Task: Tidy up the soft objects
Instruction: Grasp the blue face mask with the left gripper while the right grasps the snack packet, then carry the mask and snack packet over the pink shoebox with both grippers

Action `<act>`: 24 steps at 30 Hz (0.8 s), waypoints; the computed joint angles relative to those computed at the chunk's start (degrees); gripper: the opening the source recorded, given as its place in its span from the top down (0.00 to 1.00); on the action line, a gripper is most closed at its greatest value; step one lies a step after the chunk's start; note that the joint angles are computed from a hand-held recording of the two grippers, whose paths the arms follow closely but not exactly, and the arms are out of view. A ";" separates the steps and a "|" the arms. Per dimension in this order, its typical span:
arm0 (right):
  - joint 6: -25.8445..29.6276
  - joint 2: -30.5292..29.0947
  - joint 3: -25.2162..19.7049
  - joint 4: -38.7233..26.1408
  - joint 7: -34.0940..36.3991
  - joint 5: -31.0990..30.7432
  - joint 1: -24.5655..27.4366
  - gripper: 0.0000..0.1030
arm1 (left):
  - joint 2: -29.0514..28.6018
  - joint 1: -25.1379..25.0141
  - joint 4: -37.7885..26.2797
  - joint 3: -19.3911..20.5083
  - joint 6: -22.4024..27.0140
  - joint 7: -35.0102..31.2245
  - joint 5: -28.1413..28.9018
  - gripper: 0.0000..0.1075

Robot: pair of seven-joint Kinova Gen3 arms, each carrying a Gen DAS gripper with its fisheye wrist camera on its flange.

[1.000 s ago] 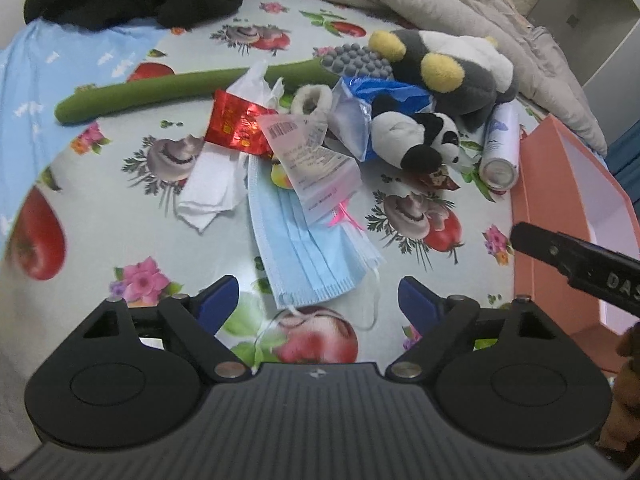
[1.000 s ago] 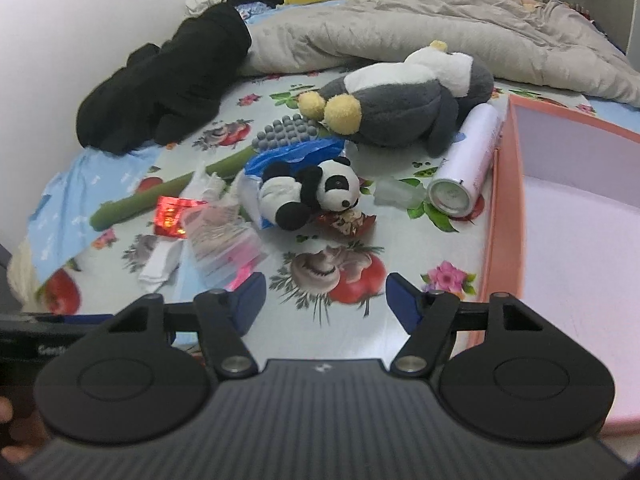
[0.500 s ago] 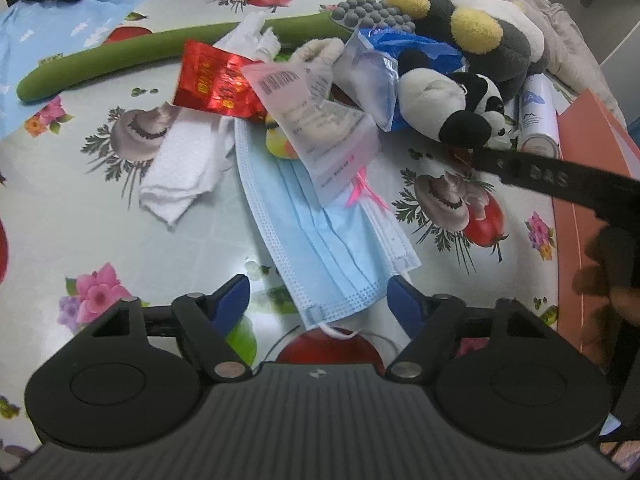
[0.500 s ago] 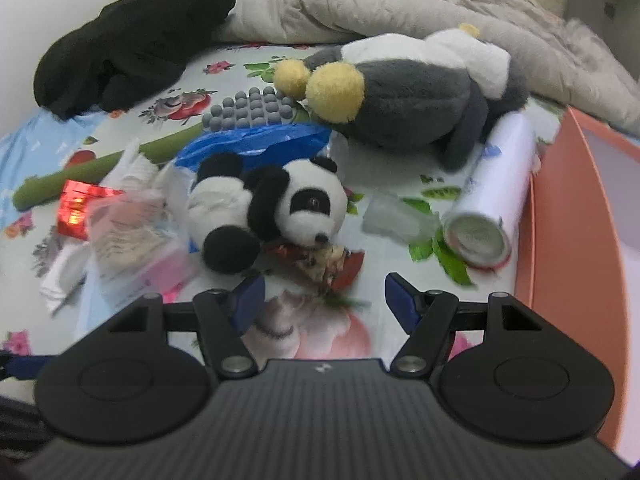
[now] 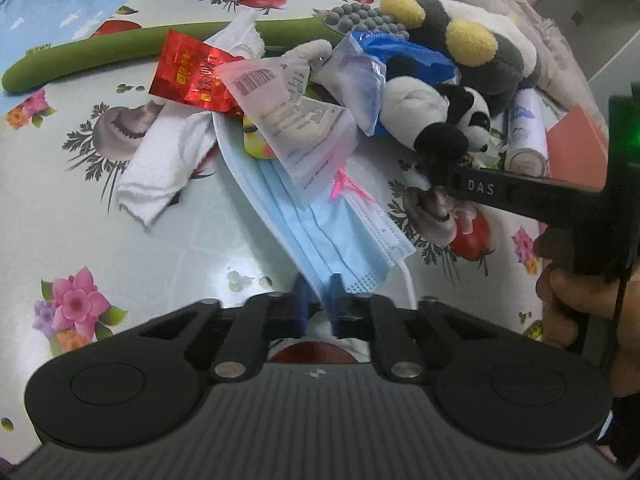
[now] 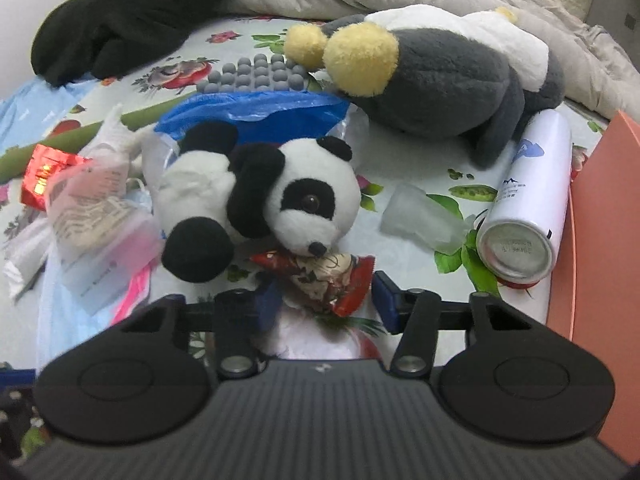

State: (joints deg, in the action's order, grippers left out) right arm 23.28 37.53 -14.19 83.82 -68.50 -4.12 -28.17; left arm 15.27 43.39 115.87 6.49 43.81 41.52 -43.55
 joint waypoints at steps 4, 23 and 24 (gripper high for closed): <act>0.65 -1.15 -1.14 0.90 0.85 -1.01 1.41 0.60 | -1.04 1.49 -0.10 0.30 2.01 2.64 -1.74 0.95; 1.42 -14.21 -3.19 14.05 3.54 -7.19 7.56 0.62 | -3.66 10.16 -7.68 8.86 20.45 11.61 -7.64 0.98; 1.38 -15.02 -3.39 14.85 4.00 -7.73 7.96 0.62 | -3.62 10.95 -8.20 9.25 21.57 12.23 -7.97 0.98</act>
State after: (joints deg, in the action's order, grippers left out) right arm 24.67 22.52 -17.58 98.67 -64.50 -11.85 -20.21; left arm 11.65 54.34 107.67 15.74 65.38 53.75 -51.52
